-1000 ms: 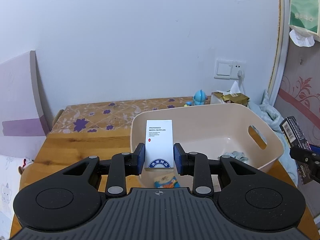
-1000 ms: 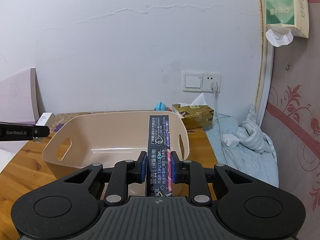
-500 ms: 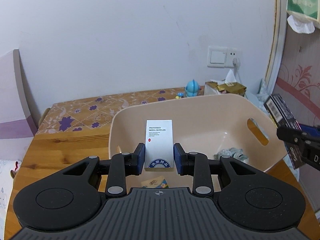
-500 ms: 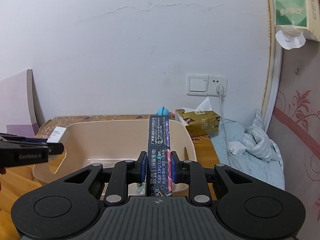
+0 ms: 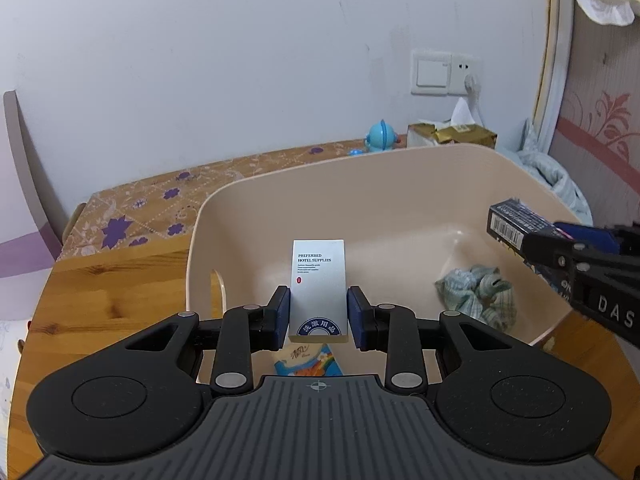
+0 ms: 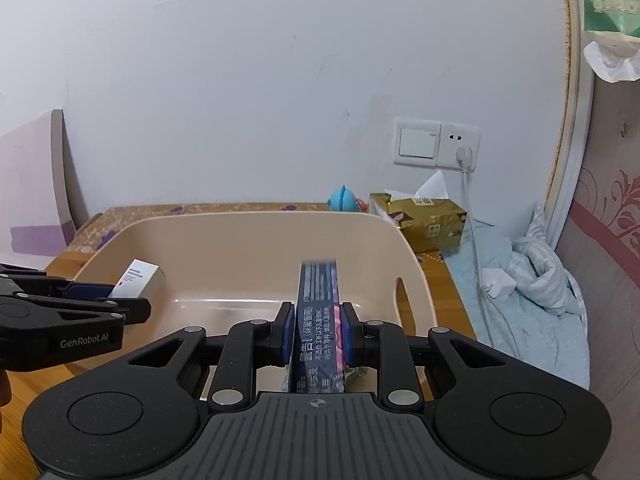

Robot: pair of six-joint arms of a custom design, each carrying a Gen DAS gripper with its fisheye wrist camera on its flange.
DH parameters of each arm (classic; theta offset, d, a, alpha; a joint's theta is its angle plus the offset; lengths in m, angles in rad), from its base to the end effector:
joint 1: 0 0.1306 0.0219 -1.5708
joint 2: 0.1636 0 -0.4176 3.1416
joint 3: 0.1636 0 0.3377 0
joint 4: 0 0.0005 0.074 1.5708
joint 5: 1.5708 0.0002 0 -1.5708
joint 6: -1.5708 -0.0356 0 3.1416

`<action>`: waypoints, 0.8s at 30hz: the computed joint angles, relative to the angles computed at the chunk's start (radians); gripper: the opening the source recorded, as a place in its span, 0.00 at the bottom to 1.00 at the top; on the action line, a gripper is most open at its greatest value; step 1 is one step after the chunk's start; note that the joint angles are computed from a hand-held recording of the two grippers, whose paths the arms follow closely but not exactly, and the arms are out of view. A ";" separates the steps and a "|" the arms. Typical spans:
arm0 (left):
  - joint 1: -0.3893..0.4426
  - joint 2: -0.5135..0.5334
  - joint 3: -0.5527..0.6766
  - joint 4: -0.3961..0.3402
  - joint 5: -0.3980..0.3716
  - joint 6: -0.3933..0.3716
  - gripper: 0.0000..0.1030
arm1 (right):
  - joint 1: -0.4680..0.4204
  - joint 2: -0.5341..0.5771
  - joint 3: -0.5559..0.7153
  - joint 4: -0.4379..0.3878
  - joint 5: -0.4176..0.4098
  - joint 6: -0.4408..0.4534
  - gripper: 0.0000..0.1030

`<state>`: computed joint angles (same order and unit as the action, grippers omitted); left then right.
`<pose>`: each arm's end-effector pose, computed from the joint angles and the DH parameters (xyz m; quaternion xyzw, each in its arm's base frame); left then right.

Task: Organize objects
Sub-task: 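Lift the white box and striped box with both tools over the basket, then open both tools to drop the white box and striped box into the basket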

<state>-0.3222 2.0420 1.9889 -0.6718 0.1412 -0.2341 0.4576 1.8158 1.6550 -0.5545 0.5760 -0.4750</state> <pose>0.6512 -0.2232 0.3763 0.2776 0.8667 -0.0823 0.4062 0.5466 0.2470 0.3915 0.1254 0.8714 -0.0520 0.4715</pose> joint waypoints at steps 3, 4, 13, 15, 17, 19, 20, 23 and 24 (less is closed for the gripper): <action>-0.002 0.010 0.009 -0.013 -0.008 -0.006 0.30 | -0.002 0.009 0.014 -0.011 -0.004 0.005 0.21; -0.003 0.013 0.013 -0.016 -0.010 -0.005 0.30 | -0.001 0.011 0.018 -0.014 -0.005 0.007 0.21; -0.011 0.052 0.066 -0.086 -0.019 -0.017 0.31 | -0.024 0.063 0.098 -0.071 -0.042 0.032 0.21; -0.013 0.055 0.068 -0.092 -0.025 -0.022 0.31 | -0.030 0.078 0.119 -0.092 -0.057 0.036 0.21; -0.015 0.055 0.067 -0.091 -0.030 -0.022 0.31 | -0.032 0.084 0.124 -0.101 -0.069 0.035 0.21; -0.017 0.054 0.068 -0.093 -0.033 -0.019 0.31 | -0.033 0.088 0.126 -0.107 -0.077 0.031 0.25; -0.016 0.052 0.063 -0.086 -0.034 -0.015 0.31 | -0.031 0.087 0.123 -0.106 -0.076 0.028 0.33; -0.016 0.038 0.036 -0.053 -0.037 -0.010 0.38 | -0.028 0.081 0.113 -0.102 -0.075 0.027 0.36; -0.015 0.035 0.031 -0.047 -0.036 -0.008 0.42 | -0.026 0.078 0.110 -0.102 -0.069 0.029 0.39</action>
<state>-0.3375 2.0768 2.0201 -0.7189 0.1053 -0.2420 0.4321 1.8940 1.7649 -0.6561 0.5065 -0.4460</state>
